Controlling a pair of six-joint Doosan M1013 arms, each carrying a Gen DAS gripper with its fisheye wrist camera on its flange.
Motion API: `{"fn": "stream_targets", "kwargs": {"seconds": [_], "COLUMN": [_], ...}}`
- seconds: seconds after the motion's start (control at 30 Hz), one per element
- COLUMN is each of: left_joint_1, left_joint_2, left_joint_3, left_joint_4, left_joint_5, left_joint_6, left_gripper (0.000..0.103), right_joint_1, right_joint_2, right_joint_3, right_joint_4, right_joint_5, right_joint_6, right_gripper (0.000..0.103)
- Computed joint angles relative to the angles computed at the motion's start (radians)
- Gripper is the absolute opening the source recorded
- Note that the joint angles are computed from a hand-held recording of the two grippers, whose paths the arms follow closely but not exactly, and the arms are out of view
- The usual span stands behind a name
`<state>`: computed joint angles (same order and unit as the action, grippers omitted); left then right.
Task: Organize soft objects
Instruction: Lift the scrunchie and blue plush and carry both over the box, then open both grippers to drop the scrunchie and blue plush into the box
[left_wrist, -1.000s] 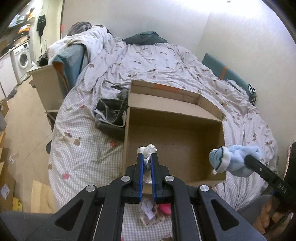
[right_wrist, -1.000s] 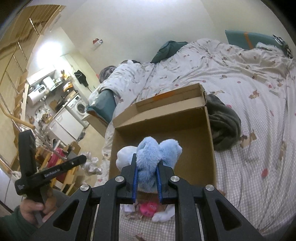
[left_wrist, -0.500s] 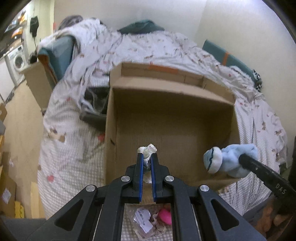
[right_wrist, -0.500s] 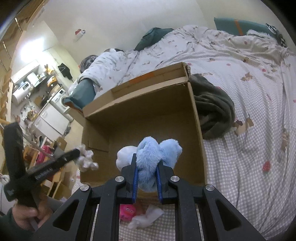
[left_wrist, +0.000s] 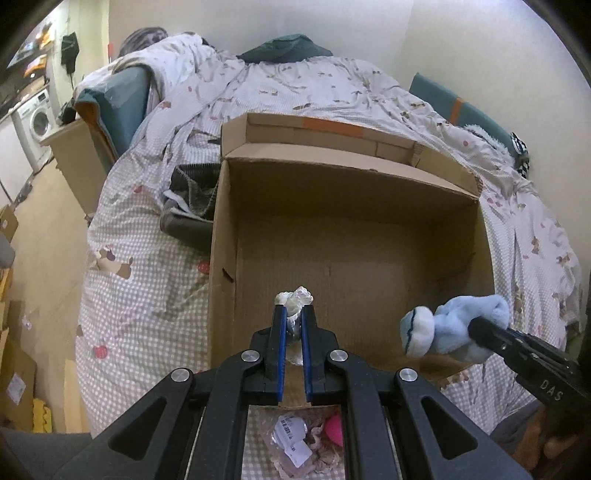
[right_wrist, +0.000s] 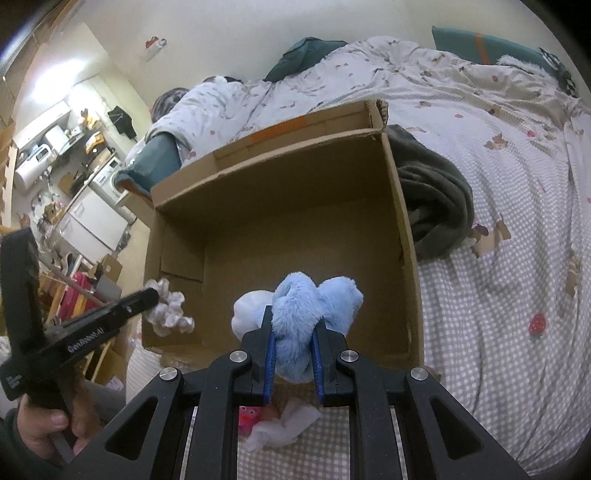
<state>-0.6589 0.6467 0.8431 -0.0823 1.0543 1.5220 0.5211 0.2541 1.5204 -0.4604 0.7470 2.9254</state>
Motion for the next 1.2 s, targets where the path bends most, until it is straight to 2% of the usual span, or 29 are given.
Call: {"fn": "stream_targets", "kwargs": {"seconds": [0.3, 0.57, 0.73, 0.77, 0.8, 0.83, 0.87, 0.9, 0.93, 0.97, 1.03, 1.2], "left_joint_1": [0.001, 0.002, 0.009, 0.008, 0.007, 0.005, 0.005, 0.004, 0.002, 0.001, -0.001, -0.008], "left_joint_2": [-0.005, 0.001, 0.013, 0.012, 0.011, 0.008, 0.007, 0.003, -0.005, -0.014, -0.025, -0.019], "left_joint_3": [0.012, 0.002, -0.014, -0.014, -0.011, -0.008, -0.006, -0.002, 0.011, 0.025, 0.042, 0.032], "left_joint_4": [-0.021, -0.003, -0.031, -0.026, -0.020, -0.016, -0.013, -0.009, 0.005, 0.017, 0.027, 0.065], "left_joint_5": [-0.009, 0.007, 0.043, 0.042, 0.036, 0.031, 0.025, 0.016, -0.010, -0.037, -0.073, -0.060], "left_joint_6": [0.031, 0.004, 0.001, -0.002, -0.004, -0.006, -0.008, -0.011, -0.021, -0.031, -0.034, -0.042], "left_gripper": [0.007, 0.008, 0.011, 0.015, 0.022, 0.027, 0.043, 0.063, 0.070, 0.073, 0.073, 0.073], "right_joint_1": [0.003, 0.005, 0.005, 0.006, 0.006, 0.007, 0.007, 0.007, 0.010, 0.012, 0.012, 0.008], "right_joint_2": [0.014, 0.019, 0.016, 0.017, 0.017, 0.017, 0.016, 0.011, 0.004, 0.000, -0.001, 0.003], "right_joint_3": [-0.018, -0.022, -0.018, -0.019, -0.020, -0.020, -0.019, -0.011, -0.001, 0.003, 0.002, -0.001], "right_joint_4": [0.025, 0.024, 0.017, 0.008, -0.001, -0.011, -0.019, -0.036, -0.071, -0.094, -0.103, -0.077], "right_joint_5": [0.033, 0.039, 0.030, 0.037, 0.045, 0.054, 0.057, 0.049, 0.036, 0.035, 0.043, 0.048], "right_joint_6": [-0.044, -0.052, -0.041, -0.030, -0.020, -0.008, 0.007, 0.032, 0.075, 0.101, 0.105, 0.091], "right_gripper": [0.018, 0.018, 0.020, 0.021, 0.027, 0.040, 0.053, 0.080, 0.084, 0.084, 0.084, 0.084]}}
